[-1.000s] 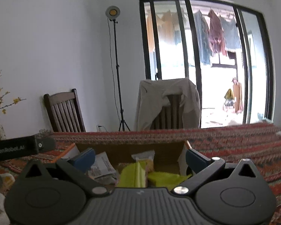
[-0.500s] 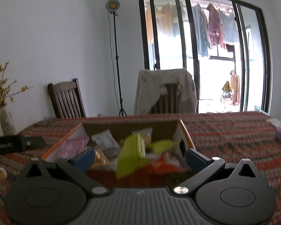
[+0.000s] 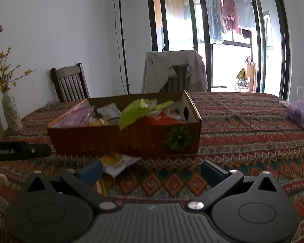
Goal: Organize snacks
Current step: 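Move both tools back toward the remaining cookie packets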
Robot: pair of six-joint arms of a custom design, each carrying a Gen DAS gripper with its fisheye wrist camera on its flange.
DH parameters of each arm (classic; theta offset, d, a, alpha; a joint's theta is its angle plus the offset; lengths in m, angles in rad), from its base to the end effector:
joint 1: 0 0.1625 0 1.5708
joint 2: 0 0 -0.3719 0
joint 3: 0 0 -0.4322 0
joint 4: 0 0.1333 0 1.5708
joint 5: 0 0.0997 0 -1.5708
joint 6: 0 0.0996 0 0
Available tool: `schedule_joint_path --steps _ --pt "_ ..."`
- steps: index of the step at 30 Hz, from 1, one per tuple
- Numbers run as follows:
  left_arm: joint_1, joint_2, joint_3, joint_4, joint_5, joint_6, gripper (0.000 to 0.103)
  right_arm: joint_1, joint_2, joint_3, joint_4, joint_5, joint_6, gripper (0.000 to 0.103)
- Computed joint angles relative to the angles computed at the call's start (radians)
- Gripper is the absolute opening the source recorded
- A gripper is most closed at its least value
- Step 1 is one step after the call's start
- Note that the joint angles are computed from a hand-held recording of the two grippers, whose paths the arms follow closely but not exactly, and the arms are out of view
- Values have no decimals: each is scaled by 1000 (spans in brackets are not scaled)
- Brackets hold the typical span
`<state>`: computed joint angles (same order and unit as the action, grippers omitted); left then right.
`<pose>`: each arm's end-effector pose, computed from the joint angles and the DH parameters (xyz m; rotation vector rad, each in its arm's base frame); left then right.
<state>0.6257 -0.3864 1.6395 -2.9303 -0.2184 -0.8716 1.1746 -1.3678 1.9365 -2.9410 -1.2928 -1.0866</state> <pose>-0.3359 -0.5271 -0.1188 -0.0120 2.0176 -1.3414 -0.0746 -0.5946 0.2990 1.0230 -2.3903 1.0562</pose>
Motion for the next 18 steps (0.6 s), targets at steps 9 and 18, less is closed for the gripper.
schedule_joint_path --steps 9,18 --pt "8 -2 -28 238 -76 -156 103 -39 -32 16 26 8 -1 103" --pt "37 86 -180 297 -112 -85 103 -56 -28 2 29 4 10 103"
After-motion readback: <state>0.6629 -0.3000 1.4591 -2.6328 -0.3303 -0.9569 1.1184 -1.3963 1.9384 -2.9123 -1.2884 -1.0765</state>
